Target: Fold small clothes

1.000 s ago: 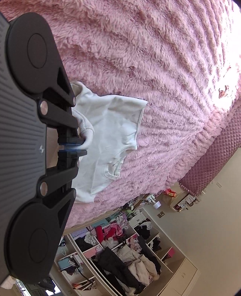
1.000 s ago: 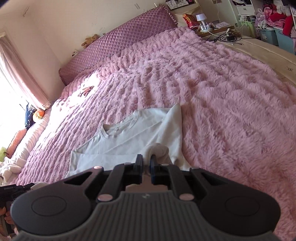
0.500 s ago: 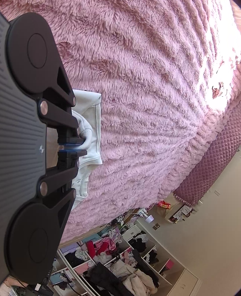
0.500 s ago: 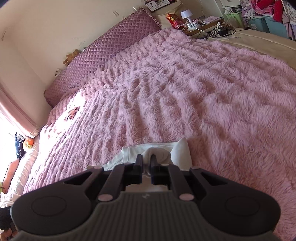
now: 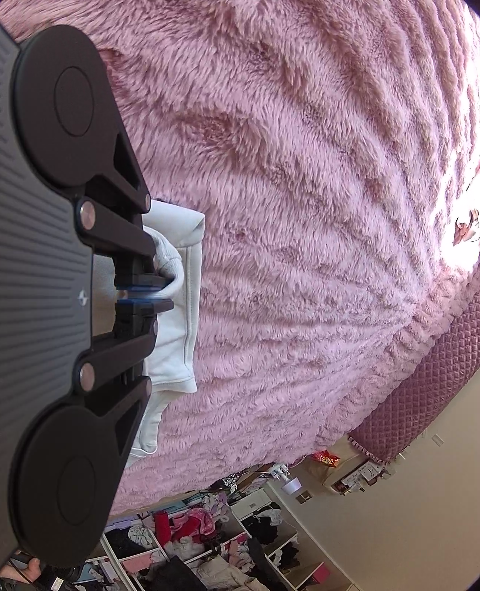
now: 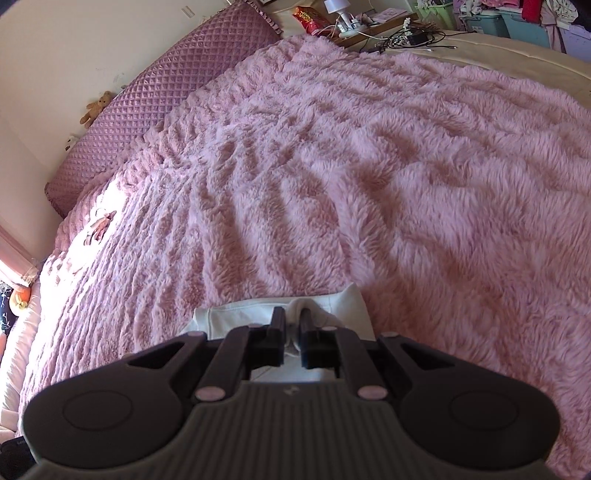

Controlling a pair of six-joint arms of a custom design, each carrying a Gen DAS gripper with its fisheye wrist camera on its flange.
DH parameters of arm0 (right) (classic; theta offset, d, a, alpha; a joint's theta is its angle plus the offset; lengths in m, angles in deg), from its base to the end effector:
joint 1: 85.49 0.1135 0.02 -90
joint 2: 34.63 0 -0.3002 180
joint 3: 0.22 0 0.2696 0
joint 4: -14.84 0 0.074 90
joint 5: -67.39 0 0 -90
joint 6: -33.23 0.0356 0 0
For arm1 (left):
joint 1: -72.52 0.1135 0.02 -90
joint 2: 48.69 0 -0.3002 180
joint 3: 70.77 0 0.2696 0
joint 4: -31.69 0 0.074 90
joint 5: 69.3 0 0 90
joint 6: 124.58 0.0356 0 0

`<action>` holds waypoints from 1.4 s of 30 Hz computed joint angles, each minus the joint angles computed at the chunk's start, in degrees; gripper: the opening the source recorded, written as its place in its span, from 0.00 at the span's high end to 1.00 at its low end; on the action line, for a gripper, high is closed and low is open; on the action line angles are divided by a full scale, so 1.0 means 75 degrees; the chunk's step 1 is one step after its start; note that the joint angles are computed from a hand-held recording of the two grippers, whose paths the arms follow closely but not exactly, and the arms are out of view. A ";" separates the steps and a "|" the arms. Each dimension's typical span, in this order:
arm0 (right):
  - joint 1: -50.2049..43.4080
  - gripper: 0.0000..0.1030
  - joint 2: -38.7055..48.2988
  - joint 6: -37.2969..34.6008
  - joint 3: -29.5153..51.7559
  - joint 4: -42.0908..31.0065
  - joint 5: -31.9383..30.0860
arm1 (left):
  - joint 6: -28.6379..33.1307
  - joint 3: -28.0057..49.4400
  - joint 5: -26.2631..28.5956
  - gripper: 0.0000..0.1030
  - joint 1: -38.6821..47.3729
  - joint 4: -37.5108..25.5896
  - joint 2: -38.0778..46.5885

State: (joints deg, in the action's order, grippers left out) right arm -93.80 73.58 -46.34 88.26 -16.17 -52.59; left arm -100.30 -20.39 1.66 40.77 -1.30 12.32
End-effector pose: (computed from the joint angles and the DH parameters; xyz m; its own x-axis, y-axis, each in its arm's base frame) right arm 0.4319 -0.0451 0.2265 -0.7875 0.2735 -0.5523 -0.0459 0.8676 0.4951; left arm 0.1910 -0.1045 0.2521 -0.5116 -0.6967 -0.5028 -0.4128 0.7125 -0.5674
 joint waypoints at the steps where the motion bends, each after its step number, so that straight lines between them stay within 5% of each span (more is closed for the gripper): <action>1: 0.0045 0.98 0.0056 -0.0011 0.0026 0.0023 0.0105 | 0.0056 0.0122 0.0188 0.95 0.0121 -0.0164 0.0105; 5: -0.0093 0.57 -0.0139 0.0185 -0.0269 0.0532 0.0062 | 0.0023 0.0098 0.0123 0.85 0.0182 -0.0427 -0.0454; 9: -0.0731 0.59 -0.0611 -0.0916 -0.0605 0.0260 -0.0758 | 0.0108 -0.0095 -0.0335 0.79 -0.0383 -0.1098 -0.1771; 12: -0.1488 0.59 -0.1070 -0.2392 -0.0938 -0.0610 -0.1542 | -0.0510 -0.0163 -0.1190 0.79 -0.1941 -0.2134 -0.2600; 16: -0.2589 0.59 -0.1808 -0.4849 -0.1612 -0.1870 -0.1966 | -0.3545 0.0020 -0.3395 0.77 -0.5734 -0.4290 -0.2448; 20: -0.3460 0.59 -0.2279 -0.7064 -0.2161 -0.2970 -0.2015 | -0.7308 0.0220 -0.4590 0.76 -0.8740 -0.6198 -0.1266; 28: -0.3959 0.56 -0.2165 -0.7807 -0.2638 -0.3251 -0.2399 | -1.0542 -0.0160 -0.4942 0.74 -1.0572 -0.7141 -0.0306; 37: -0.3433 0.56 -0.2007 -0.7537 -0.2799 -0.3156 -0.2322 | -0.8912 -0.0817 -0.4716 0.74 -0.9843 -0.5807 -0.1072; 40: -0.3245 0.86 -0.2048 -0.7578 -0.2868 -0.3159 -0.2095 | -0.7987 -0.0973 -0.4694 0.76 -0.9539 -0.5148 -0.1223; 42: -0.3126 1.00 -0.2100 -0.7511 -0.2958 -0.3031 -0.1904 | -0.7308 -0.0897 -0.4510 0.93 -0.9289 -0.4887 -0.1071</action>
